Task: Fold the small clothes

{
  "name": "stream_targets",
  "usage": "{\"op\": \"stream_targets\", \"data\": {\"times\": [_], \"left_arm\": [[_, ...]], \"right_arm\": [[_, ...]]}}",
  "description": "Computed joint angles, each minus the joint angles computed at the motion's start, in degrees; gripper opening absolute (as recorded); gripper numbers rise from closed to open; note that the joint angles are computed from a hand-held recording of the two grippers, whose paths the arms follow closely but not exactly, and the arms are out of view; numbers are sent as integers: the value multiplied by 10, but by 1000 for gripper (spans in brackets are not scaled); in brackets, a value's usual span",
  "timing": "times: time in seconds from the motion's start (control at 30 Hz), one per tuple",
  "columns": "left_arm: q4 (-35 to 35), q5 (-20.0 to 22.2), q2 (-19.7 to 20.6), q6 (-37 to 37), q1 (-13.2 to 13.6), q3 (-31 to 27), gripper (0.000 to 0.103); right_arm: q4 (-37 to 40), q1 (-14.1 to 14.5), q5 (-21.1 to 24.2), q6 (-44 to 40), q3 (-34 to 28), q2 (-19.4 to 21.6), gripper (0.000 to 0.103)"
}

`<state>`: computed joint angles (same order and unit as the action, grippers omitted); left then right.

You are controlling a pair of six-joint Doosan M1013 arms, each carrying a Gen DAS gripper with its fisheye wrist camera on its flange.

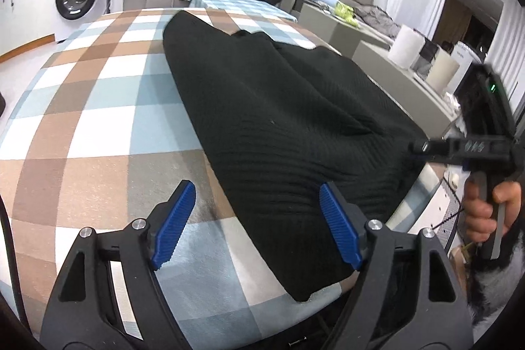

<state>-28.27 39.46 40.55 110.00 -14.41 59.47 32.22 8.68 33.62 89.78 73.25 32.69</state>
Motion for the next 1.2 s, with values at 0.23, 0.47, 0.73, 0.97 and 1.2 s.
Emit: {"op": "stream_targets", "data": {"times": [0.23, 0.47, 0.73, 0.97, 1.2], "left_arm": [[9, 32, 6, 23, -6, -8, 77], [3, 33, 6, 28, -5, -7, 78], [-58, 17, 1, 55, 7, 0, 78], [-7, 38, 10, 18, 2, -15, 78], [-13, 39, 10, 26, 2, -13, 78]], "right_arm": [[26, 12, -46, -85, -9, -5, 49], [16, 22, 58, -130, -95, 58, 48], [108, 22, 8, -258, -57, 33, 6], [-36, 23, 54, -95, -78, 55, 15], [75, 12, 23, -257, -15, 26, 42]]}}
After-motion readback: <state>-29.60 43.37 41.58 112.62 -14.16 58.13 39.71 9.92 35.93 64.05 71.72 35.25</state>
